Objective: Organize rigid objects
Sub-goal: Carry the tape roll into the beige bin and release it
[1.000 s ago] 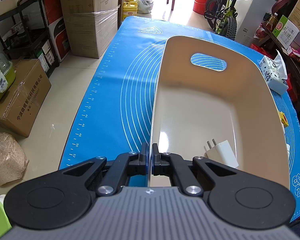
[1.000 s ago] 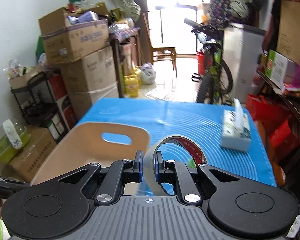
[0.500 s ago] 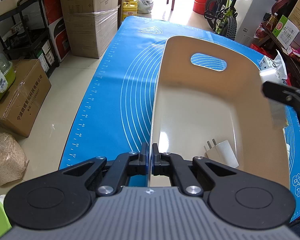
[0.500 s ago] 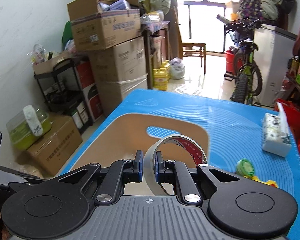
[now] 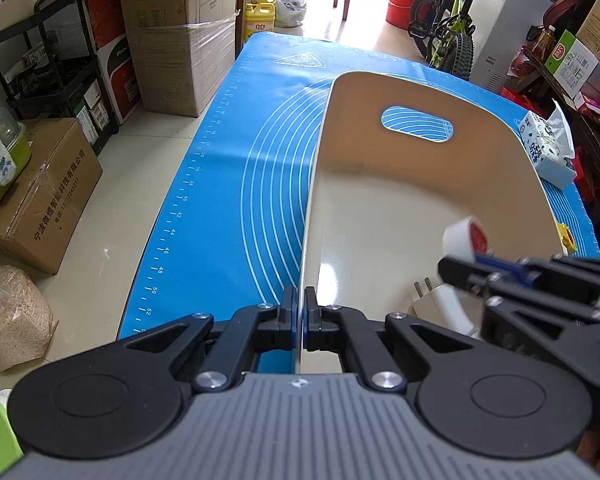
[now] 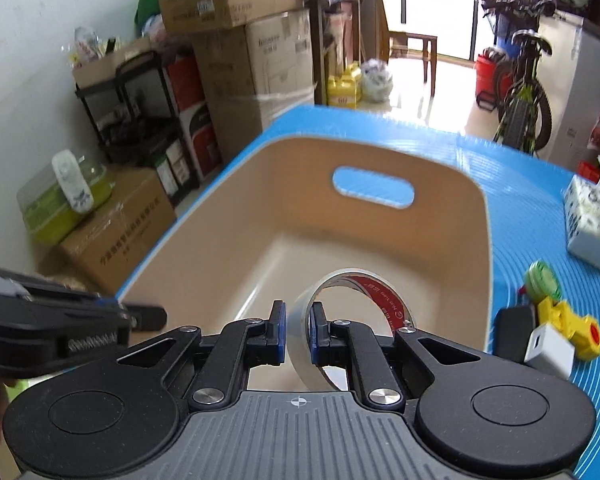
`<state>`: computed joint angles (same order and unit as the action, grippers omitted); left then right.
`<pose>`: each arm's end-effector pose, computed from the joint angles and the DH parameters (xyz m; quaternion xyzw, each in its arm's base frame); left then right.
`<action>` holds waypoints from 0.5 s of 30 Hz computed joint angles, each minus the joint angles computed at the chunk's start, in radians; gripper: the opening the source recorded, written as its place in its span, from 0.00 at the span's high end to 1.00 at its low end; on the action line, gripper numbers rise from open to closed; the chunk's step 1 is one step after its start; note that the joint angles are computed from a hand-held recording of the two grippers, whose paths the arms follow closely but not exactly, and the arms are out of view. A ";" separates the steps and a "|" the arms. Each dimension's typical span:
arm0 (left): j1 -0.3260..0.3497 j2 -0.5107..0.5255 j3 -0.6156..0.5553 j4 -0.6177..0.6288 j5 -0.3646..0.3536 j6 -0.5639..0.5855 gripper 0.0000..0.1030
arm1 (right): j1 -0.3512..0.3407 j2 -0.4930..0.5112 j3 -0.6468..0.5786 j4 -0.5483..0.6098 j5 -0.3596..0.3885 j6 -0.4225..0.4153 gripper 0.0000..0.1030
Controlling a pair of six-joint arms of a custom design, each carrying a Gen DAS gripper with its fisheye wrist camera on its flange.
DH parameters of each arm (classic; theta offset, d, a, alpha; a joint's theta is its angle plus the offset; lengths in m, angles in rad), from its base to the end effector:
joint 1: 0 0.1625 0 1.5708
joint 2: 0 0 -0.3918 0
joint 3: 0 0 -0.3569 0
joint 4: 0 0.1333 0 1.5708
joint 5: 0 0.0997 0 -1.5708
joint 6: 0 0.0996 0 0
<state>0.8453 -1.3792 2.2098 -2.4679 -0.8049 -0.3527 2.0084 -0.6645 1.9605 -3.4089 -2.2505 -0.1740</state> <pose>-0.1270 -0.4482 0.2186 0.1596 0.9133 -0.2182 0.3047 0.2889 -0.4507 0.0457 0.1884 -0.8931 0.2924 0.2852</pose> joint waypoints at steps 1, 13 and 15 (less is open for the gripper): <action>0.000 0.000 0.000 0.000 0.000 0.000 0.96 | -0.004 -0.001 0.000 0.021 -0.001 0.011 0.78; -0.001 0.000 0.000 0.001 0.002 0.000 0.96 | -0.043 -0.016 -0.002 0.196 -0.005 0.135 0.77; 0.000 -0.001 0.001 0.002 0.002 0.001 0.96 | -0.043 -0.018 0.001 0.191 -0.003 0.134 0.73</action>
